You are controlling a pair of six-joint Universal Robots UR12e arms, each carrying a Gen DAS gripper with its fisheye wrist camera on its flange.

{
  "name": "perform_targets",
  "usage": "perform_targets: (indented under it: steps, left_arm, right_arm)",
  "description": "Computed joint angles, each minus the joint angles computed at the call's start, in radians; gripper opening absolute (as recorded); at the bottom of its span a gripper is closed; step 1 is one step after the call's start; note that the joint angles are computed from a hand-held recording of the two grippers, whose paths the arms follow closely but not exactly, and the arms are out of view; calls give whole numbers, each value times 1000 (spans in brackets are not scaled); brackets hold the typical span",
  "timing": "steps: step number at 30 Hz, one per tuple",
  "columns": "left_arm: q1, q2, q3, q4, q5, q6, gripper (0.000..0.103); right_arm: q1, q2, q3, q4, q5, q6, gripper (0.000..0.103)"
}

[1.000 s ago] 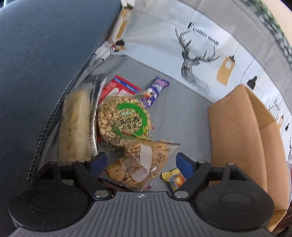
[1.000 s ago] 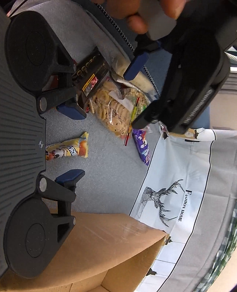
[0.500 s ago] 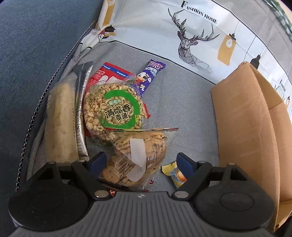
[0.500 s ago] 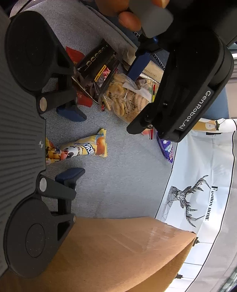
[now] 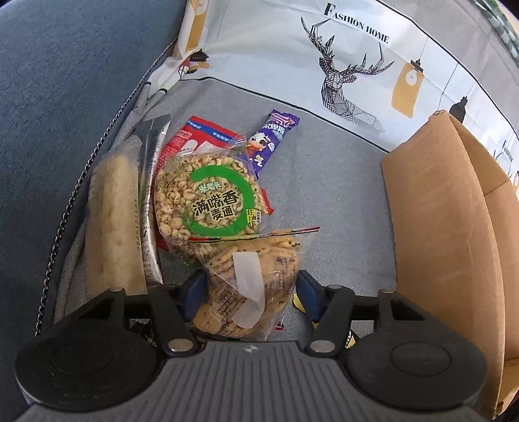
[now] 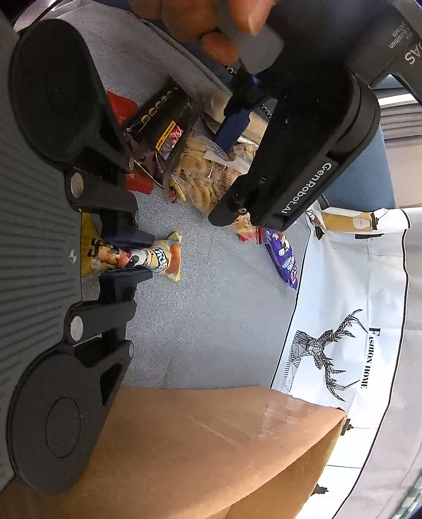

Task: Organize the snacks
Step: 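Grasp the clear cookie bag with the left tool while the right tool grasps the yellow stick snack, then lift the cookie bag with the left tool while the right tool carries the yellow snack over the box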

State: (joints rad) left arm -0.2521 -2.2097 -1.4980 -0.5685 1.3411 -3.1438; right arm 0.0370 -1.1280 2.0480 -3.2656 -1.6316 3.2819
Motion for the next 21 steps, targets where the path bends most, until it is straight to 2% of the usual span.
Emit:
perform_targets:
  steps: [6, 10, 12, 15, 20, 21]
  left_arm:
    - [12, 4, -14, 63, -45, -48, 61]
    - [15, 3, -13, 65, -64, -65, 61]
    - [14, 3, -11, 62, -63, -65, 61]
    - [14, 2, -9, 57, -62, -70, 61]
    - [15, 2, -10, 57, -65, -69, 61]
    - [15, 2, -9, 56, -65, -69, 61]
  right_arm:
    - [-6, 3, 11, -62, 11, 11, 16]
    - [-8, 5, 13, -91, 20, 9, 16]
    - [-7, 3, 10, -67, 25, 4, 16]
    - [-1, -3, -4, 20, 9, 2, 19]
    - [3, 0, -11, 57, -15, 5, 36]
    - [3, 2, -10, 61, -19, -1, 37]
